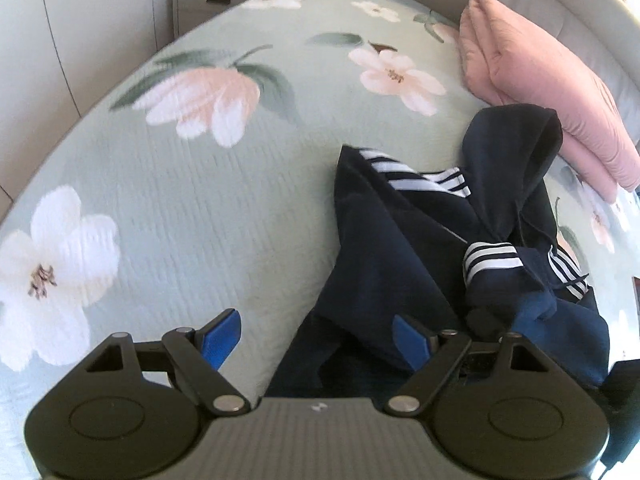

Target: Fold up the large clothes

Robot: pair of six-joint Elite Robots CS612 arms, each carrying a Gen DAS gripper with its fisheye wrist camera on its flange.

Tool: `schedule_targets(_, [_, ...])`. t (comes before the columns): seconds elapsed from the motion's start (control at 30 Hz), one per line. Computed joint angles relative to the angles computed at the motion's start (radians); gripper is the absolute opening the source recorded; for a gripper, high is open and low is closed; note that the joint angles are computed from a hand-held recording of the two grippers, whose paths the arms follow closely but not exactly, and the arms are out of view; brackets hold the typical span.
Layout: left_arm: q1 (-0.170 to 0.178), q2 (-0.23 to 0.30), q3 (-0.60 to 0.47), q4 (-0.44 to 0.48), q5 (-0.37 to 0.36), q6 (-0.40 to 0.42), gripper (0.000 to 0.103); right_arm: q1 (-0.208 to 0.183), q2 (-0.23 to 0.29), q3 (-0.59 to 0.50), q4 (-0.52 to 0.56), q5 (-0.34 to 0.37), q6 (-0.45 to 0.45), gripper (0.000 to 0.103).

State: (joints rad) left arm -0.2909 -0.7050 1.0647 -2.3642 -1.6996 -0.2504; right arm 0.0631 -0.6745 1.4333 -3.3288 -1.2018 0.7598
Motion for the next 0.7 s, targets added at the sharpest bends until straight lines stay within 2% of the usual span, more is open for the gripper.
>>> schedule_targets(0.07, [0.001,0.005,-0.004,0.004,-0.017,-0.004,0.085,-0.005,-0.002,0.011,0.027,0.050,0.056,0.084])
schedule_targets(0.1, [0.000,0.008,-0.007,0.002,-0.021,-0.004,0.085,-0.010,-0.002,0.020,0.006,0.073,0.096,0.084])
schedule_targets(0.13, [-0.001,0.009,-0.008,-0.001,-0.024,-0.002,0.085,-0.007,-0.006,0.032,-0.036,0.066,0.142,0.084])
schedule_targets(0.2, [-0.004,0.011,-0.009,-0.004,-0.025,0.004,0.085,-0.010,-0.016,0.058,-0.098,0.022,0.203,0.085])
schedule_targets(0.27, [-0.008,0.011,-0.010,-0.007,-0.024,0.008,0.085,-0.014,-0.028,0.077,-0.107,-0.051,0.242,0.086])
schedule_targets(0.33, [-0.011,0.011,-0.009,-0.009,-0.025,0.018,0.085,-0.025,-0.025,0.081,-0.109,-0.067,0.287,0.086])
schedule_targets(0.37, [-0.012,0.011,-0.010,-0.008,-0.024,0.026,0.085,-0.031,-0.019,0.073,-0.105,-0.068,0.291,0.076])
schedule_targets(0.4, [-0.013,0.010,-0.009,-0.006,-0.023,0.036,0.085,-0.032,-0.019,0.065,-0.074,-0.083,0.274,0.062])
schedule_targets(0.43, [-0.015,0.008,-0.008,-0.004,-0.023,0.046,0.085,-0.029,-0.026,0.062,-0.033,-0.120,0.250,0.023])
schedule_targets(0.5, [-0.016,0.008,-0.010,0.010,-0.030,0.082,0.085,-0.018,-0.019,0.043,-0.070,-0.158,0.266,0.018])
schedule_targets(0.57, [-0.017,0.008,-0.013,0.030,-0.024,0.115,0.085,-0.012,0.004,0.000,-0.190,-0.124,0.271,0.018])
schedule_targets(0.63, [-0.017,0.006,-0.014,0.044,-0.008,0.132,0.085,-0.005,0.015,-0.049,-0.245,-0.065,0.208,0.018])
schedule_targets(0.7, [-0.012,0.001,-0.011,0.043,0.002,0.128,0.085,0.009,0.023,-0.109,-0.211,-0.010,0.107,0.018])
